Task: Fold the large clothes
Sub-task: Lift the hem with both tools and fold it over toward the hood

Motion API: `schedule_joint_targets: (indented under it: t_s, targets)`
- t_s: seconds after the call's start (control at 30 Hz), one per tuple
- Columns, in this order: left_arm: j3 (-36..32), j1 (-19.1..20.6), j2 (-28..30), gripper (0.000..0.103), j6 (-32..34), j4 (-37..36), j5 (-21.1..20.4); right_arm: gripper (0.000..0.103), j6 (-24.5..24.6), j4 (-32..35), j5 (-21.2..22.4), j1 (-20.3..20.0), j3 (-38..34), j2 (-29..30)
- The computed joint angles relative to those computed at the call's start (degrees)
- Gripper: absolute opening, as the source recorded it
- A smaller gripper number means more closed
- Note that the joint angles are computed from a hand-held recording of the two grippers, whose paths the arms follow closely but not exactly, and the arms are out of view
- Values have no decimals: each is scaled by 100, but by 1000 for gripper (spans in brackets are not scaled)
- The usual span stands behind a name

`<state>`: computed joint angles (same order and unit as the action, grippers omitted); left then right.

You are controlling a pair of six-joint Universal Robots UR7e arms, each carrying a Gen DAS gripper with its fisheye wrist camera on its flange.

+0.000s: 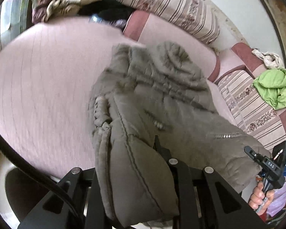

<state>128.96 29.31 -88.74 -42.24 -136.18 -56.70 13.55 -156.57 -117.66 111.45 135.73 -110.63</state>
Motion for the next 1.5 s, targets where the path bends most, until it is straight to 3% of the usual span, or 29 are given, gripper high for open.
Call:
schedule_joint_targets:
  t_s: [0.3,0.43,0.57,0.83,0.97,1.13,1.27,1.37,1.43,1.47,1.5]
  targets:
    - [-1696,490,1253,20,590,-403,425,19,-746,-506,-418,132,-1272,1199]
    - [-2975,944,2208,20,687,-146,542,19,-1146,-773,-728,-16,-2133,1985]
    - [-4089,1235,3085,21,867,349,935,19,-1530,-899,-1126,-251,-2974,2797]
    - [-6330,1866,4850,25,759,1737,1380,19,-1611,-486,-1426,-938,-4364,4006]
    - [-7097,2104,5523,27,832,2020,1505,19,-1307,-24,-1401,-1269,-4917,4433]
    - [-7703,2286,6173,31,1161,2084,1748,21,-1299,120,-1366,-1622,-5351,4875]
    - [-7883,2313,6307,32,1236,2252,1799,25,-1056,258,-1226,-1781,-5433,4965]
    - [-7562,2312,5921,40,1214,1913,1280,26,-818,623,-1185,-1778,-5525,4904]
    - [-6989,2328,5448,51,1313,1189,700,35,-616,584,-777,-1795,-5388,4679]
    - [-6593,2342,5137,61,1443,660,318,41,-579,463,-496,-1803,-5252,4510]
    - [-6301,2333,4900,68,1511,316,133,55,-598,311,-158,-1814,-5097,4323]
